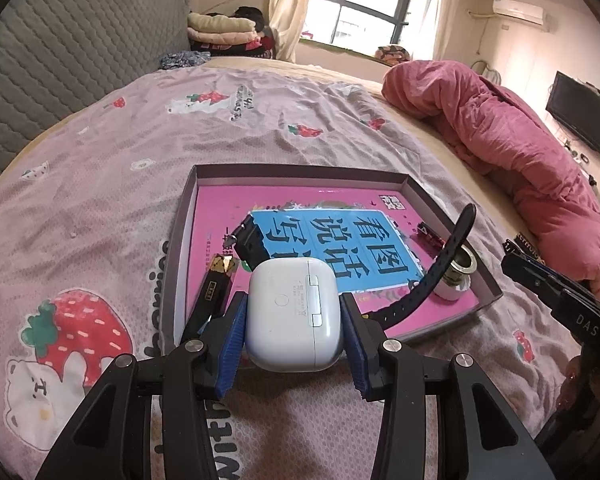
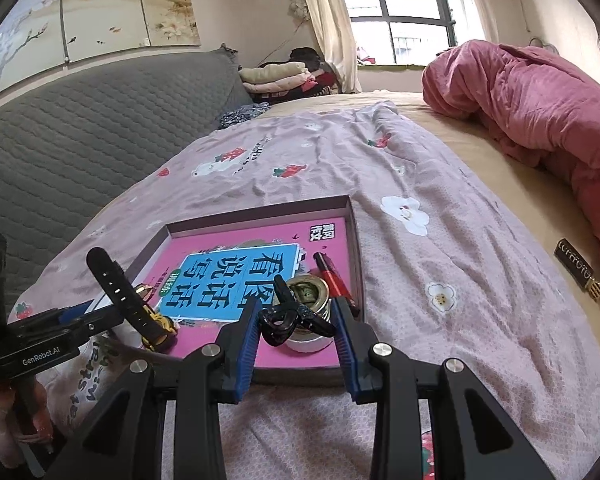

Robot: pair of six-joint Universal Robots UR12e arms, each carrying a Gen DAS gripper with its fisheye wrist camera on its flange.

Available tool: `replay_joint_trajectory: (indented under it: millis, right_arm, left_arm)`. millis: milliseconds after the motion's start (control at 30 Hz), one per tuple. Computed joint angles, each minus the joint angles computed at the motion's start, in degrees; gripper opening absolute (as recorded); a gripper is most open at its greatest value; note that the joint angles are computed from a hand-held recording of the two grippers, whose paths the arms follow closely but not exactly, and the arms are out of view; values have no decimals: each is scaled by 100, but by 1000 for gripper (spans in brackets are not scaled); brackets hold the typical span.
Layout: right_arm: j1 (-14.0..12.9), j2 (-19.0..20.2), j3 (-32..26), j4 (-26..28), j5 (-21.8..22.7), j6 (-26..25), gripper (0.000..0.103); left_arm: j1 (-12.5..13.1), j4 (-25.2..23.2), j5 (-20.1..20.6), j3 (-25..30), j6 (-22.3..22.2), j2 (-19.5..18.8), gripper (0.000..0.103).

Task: Organize rigid objects
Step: 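Carry earbud case with left tool while right tool carries black clip over tray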

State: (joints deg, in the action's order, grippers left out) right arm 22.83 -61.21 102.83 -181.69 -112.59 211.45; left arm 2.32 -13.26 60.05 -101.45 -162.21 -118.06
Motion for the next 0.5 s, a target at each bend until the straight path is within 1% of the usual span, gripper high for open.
replay_joint_trajectory:
  millis: [100, 200, 267, 400, 500]
  right_arm:
    - [22, -4, -9, -28, -147, -20, 36]
    - [-1, -28, 10, 9, -175, 25, 36]
    - [-29, -47, 41, 23, -113, 123, 36]
    - [-36, -41, 27, 185, -88, 179, 36]
    - [-18, -8, -37, 367, -80, 100, 36]
  left_arm:
    - [3, 61, 12, 6, -27, -8, 46]
    - [6, 63, 23, 26, -40, -23, 46]
    - [8, 50, 39, 36, -48, -35, 46]
    - [2, 12, 74, 57, -36, -59, 46]
    - [-8, -21, 84, 64, -2, -69, 46]
